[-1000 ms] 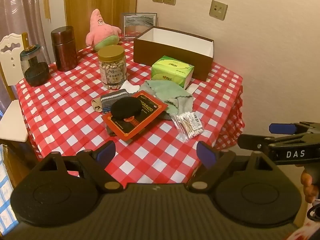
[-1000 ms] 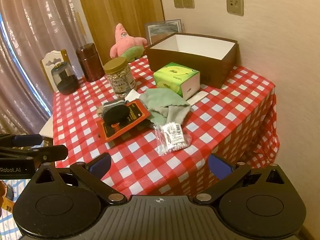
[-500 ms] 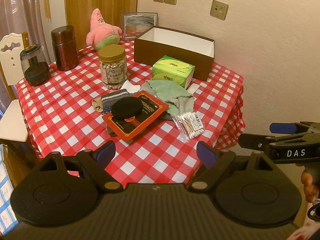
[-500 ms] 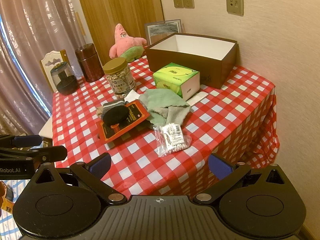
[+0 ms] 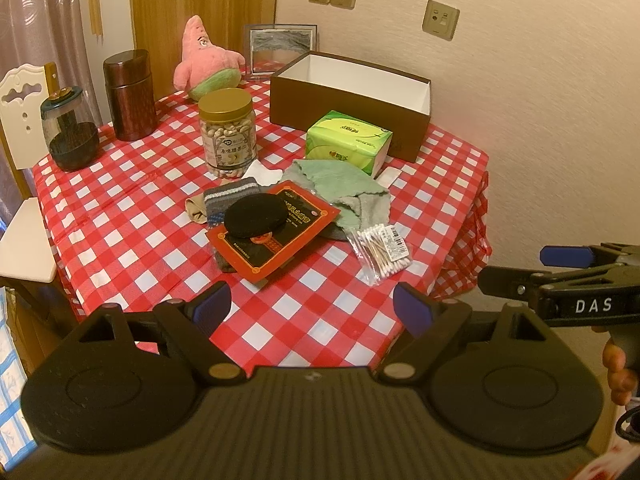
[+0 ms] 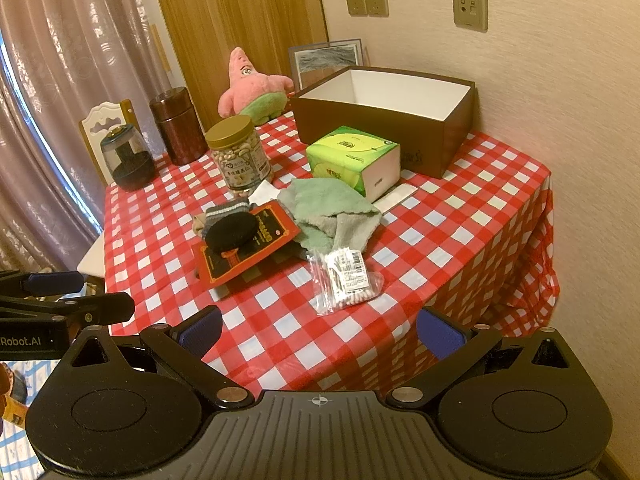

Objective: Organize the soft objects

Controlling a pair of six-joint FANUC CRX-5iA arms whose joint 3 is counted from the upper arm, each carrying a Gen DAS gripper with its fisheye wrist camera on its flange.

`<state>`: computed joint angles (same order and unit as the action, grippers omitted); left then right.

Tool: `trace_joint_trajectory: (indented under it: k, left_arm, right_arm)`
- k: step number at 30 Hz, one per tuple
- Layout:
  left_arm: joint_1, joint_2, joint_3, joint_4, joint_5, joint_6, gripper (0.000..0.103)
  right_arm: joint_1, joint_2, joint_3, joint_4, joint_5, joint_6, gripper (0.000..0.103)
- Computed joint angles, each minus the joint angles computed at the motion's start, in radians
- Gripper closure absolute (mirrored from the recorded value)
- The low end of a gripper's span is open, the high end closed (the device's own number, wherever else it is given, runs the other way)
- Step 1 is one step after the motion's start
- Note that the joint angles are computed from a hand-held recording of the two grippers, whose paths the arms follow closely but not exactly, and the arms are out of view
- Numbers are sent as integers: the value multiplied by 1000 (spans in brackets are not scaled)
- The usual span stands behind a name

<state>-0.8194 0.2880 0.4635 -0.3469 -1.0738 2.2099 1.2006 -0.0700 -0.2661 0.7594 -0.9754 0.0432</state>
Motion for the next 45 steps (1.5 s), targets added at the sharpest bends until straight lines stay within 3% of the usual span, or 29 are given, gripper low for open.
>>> trace_joint_trajectory:
  k: [45]
  left_arm:
    - [4, -5, 1, 0, -20, 2, 16]
  right_arm:
    - [-17, 20, 7, -1, 24, 3, 0]
